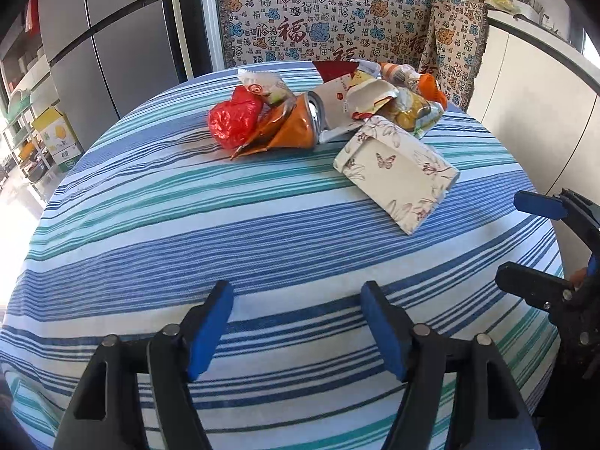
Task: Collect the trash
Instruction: 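Return both tools to the table and grasp the floral paper cup with the right tool, then grasp the orange chip bag with the left tool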
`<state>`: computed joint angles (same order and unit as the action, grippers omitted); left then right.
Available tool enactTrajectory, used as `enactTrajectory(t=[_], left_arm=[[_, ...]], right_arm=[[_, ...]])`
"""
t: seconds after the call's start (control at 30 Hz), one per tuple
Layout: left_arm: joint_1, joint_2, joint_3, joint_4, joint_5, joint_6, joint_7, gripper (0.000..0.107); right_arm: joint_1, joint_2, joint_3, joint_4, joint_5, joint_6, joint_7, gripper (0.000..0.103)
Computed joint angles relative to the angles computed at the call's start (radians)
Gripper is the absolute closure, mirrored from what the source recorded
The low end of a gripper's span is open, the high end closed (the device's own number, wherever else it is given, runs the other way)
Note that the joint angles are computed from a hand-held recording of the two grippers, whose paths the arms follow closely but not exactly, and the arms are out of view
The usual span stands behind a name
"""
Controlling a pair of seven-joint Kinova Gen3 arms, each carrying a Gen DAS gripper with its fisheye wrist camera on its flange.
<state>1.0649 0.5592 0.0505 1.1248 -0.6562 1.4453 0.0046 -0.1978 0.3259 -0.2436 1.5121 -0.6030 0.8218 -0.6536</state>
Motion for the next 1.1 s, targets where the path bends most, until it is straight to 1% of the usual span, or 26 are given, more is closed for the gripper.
enactTrajectory(t=[0.07, 0.1, 0.13, 0.17, 0.2, 0.23, 0.27, 0.43, 0.5, 0.53, 0.63, 0.77, 0.83, 0.97, 1.07, 1.1], left_arm=[[-0.017, -0.013, -0.003, 0.03, -0.001, -0.019, -0.001, 0.024], [-0.025, -0.021, -0.001, 0.043, 0.002, -0.028, -0.005, 0.02], [-0.03, -0.035, 0.001, 0.07, 0.001, -0.041, -0.001, 0.02], [-0.033, -0.045, 0.004, 0.085, -0.001, -0.044, -0.003, 0.017], [-0.039, -0.049, 0.008, 0.093, -0.003, -0.052, -0.003, 0.013], [-0.039, -0.055, 0.009, 0.106, -0.011, -0.059, 0.002, 0.012], [-0.035, -0.061, 0.011, 0.123, -0.02, -0.066, 0.013, 0.012], [-0.043, -0.048, 0.019, 0.11, -0.029, -0.063, 0.011, 0.011], [-0.041, -0.054, 0.02, 0.121, -0.031, -0.066, 0.015, 0.011], [-0.042, -0.054, 0.021, 0.121, -0.031, -0.066, 0.016, 0.011], [-0.042, -0.061, 0.024, 0.135, -0.032, -0.07, 0.022, 0.011], [-0.073, -0.075, 0.034, 0.151, -0.024, -0.109, -0.019, 0.008], [-0.11, -0.087, 0.04, 0.163, -0.008, -0.144, -0.069, 0.007], [-0.171, -0.105, 0.034, 0.198, -0.01, -0.218, -0.164, 0.006], [-0.213, -0.11, 0.025, 0.207, -0.001, -0.262, -0.208, 0.007], [-0.227, -0.114, 0.022, 0.215, 0.0, -0.288, -0.221, 0.007]], right_arm=[[-0.041, 0.053, 0.012, -0.074, 0.042, 0.046, -0.067, 0.003], [-0.051, 0.072, 0.016, -0.106, 0.06, 0.068, -0.092, 0.003], [-0.065, 0.091, 0.015, -0.132, 0.074, 0.077, -0.114, 0.003], [-0.083, 0.113, 0.018, -0.163, 0.093, 0.086, -0.144, 0.003], [-0.093, 0.123, 0.018, -0.178, 0.106, 0.09, -0.166, 0.003], [-0.099, 0.131, 0.013, -0.19, 0.114, 0.088, -0.178, 0.003], [-0.105, 0.137, 0.008, -0.198, 0.122, 0.08, -0.184, 0.003], [-0.145, 0.152, 0.001, -0.228, 0.179, 0.068, -0.222, 0.004], [-0.144, 0.142, -0.005, -0.212, 0.182, 0.042, -0.231, 0.02], [-0.143, 0.128, 0.002, -0.195, 0.178, 0.034, -0.224, 0.037], [-0.113, 0.129, -0.013, -0.202, 0.173, 0.061, -0.225, 0.037], [-0.08, 0.087, -0.009, -0.149, 0.164, 0.067, -0.2, 0.037], [-0.063, 0.073, -0.003, -0.127, 0.153, 0.066, -0.193, 0.037], [-0.034, 0.055, 0.011, -0.102, 0.133, 0.067, -0.185, 0.037], [-0.02, 0.054, 0.014, -0.099, 0.123, 0.071, -0.177, 0.037], [-0.02, 0.053, 0.015, -0.097, 0.123, 0.07, -0.175, 0.037]])
